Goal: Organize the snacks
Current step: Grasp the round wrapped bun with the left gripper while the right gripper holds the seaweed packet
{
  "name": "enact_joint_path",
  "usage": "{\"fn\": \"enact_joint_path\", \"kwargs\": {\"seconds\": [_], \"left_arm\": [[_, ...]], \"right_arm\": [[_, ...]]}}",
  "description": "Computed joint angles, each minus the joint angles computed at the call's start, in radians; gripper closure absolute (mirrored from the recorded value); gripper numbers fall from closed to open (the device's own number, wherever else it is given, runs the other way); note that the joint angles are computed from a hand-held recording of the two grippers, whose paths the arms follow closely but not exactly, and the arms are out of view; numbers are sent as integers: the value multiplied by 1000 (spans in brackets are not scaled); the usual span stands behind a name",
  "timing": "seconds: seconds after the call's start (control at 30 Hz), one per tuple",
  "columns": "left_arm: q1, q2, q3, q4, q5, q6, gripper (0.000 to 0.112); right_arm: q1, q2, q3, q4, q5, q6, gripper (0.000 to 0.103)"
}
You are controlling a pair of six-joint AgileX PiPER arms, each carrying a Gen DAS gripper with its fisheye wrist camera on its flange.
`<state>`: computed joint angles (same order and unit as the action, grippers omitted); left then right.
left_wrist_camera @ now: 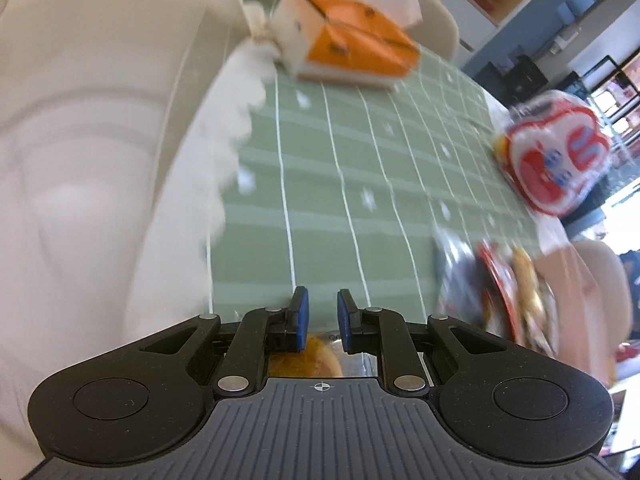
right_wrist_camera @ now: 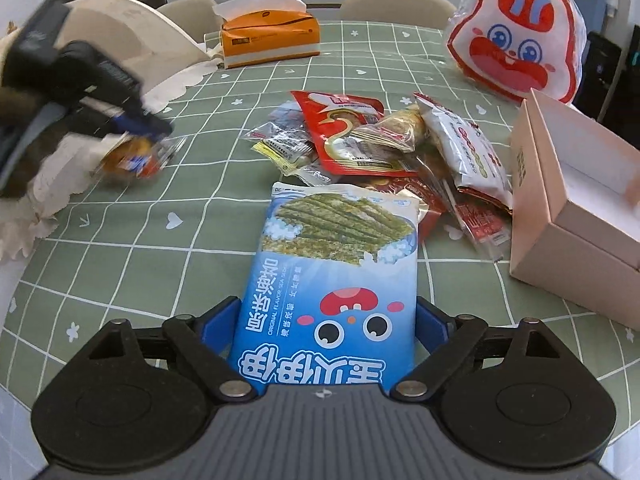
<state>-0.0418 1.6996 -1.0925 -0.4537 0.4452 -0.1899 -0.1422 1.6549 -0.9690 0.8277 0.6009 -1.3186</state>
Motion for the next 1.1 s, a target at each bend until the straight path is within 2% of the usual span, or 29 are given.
{"fn": "enact_joint_path", "kwargs": {"seconds": [0.07, 0.1, 0.23, 0.3, 0.4, 0.47, 0.53, 0.6, 0.7, 0.8, 0.87, 0.93, 1.0, 1.1], "left_arm": [[-12, -53, 71, -76, -2, 60, 94], [-25, -78, 96, -65, 5, 50, 94], [-135, -222, 181, 210, -20, -68, 93], [-193, -276, 182, 357, 36, -90, 93], [-259, -306, 158, 444, 131, -33, 93], [-305, -297, 144, 534, 179, -70, 93], [-342, -279, 142, 622, 202, -118, 91], [-354, -272, 141, 646, 205, -118, 90], [-360, -267, 150, 664, 180, -87, 88], [-361, -254, 167, 715, 116, -114, 87], [-359, -236, 174, 784, 66, -210, 87], [-357, -213, 184, 912, 15, -383, 87], [-349, -199, 183, 981, -7, -480, 88], [-333, -195, 169, 903, -9, -373, 88]], "right_arm": [[7, -4, 13, 18, -17, -11, 10], [11, -3, 14, 21, -22, -8, 10], [7, -6, 24, 47, -29, -35, 10], [5, -7, 31, 67, -33, -55, 10], [4, -9, 42, 98, -46, -79, 9], [6, -12, 57, 129, -64, -101, 8], [11, -16, 69, 155, -81, -116, 8], [12, -19, 78, 172, -90, -129, 8], [10, -24, 95, 207, -101, -159, 7], [8, -36, 127, 282, -123, -223, 7], [3, -44, 154, 353, -136, -289, 7], [-2, -50, 179, 433, -145, -365, 6], [-6, -53, 196, 488, -149, -419, 6], [-5, -55, 205, 524, -154, -450, 6]]}}
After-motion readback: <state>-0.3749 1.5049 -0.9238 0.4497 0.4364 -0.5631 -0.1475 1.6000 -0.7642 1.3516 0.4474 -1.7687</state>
